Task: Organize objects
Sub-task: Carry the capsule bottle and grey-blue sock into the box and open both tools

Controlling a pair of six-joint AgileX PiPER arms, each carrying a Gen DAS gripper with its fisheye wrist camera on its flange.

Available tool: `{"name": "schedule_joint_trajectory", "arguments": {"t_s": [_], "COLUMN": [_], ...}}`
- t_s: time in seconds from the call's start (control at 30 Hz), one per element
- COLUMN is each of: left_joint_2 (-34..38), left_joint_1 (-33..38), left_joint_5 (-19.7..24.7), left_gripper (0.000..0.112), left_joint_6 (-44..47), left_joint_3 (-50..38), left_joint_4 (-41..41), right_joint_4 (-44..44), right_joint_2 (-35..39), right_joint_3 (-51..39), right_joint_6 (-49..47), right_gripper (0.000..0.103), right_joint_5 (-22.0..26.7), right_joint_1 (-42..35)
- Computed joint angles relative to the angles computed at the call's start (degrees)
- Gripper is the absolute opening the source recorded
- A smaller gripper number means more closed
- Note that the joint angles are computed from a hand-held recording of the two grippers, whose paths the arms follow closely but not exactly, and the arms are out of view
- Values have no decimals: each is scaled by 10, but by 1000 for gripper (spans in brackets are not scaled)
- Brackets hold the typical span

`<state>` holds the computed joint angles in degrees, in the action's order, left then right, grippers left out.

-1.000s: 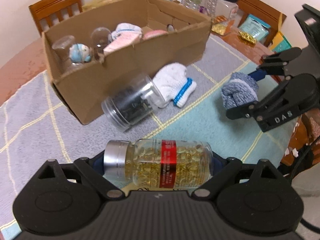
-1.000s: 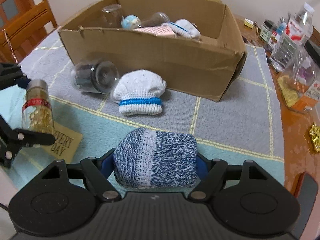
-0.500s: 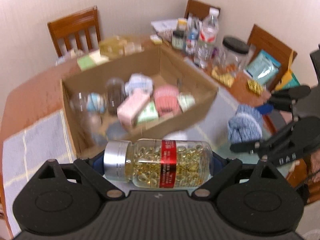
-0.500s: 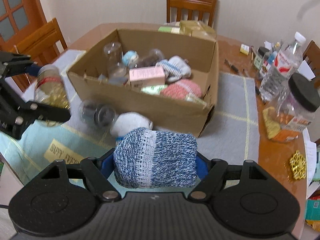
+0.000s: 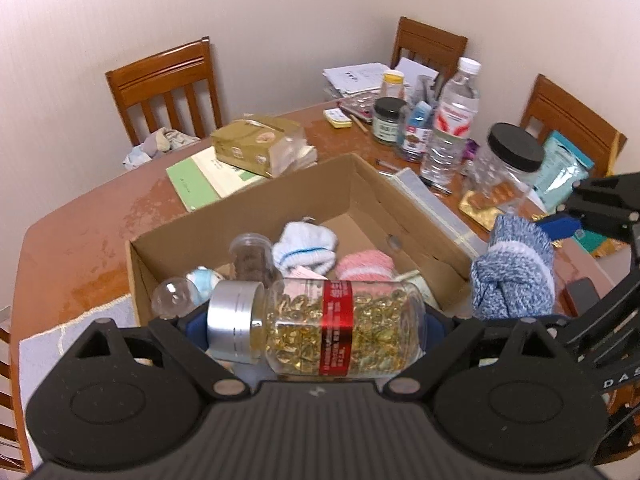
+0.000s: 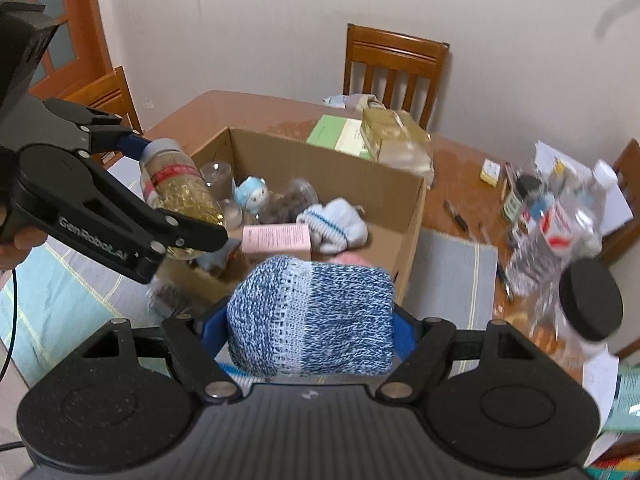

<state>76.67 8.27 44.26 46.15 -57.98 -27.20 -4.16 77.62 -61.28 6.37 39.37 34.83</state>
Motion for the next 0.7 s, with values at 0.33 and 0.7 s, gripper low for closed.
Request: {"name": "schedule_joint_trajectory", "arguments": {"t_s": [0.33, 0.7], "left_joint_2": [65, 104], "left_joint_1": [8, 6], "left_joint_5": [-24, -56], "left_gripper": [94, 97], "left_joint_6": [-60, -135], "left_joint_3": [-51, -60], "left_joint_4": [52, 134], "right_joint_4": [-10, -14], "right_joint_2": [110, 139], "right_joint_3": [-115, -115], "right_joint_6": [-38, -28], "right_gripper": [99, 103], "right_joint_5": [-4, -19], "right_joint_1": [-12, -28]}}
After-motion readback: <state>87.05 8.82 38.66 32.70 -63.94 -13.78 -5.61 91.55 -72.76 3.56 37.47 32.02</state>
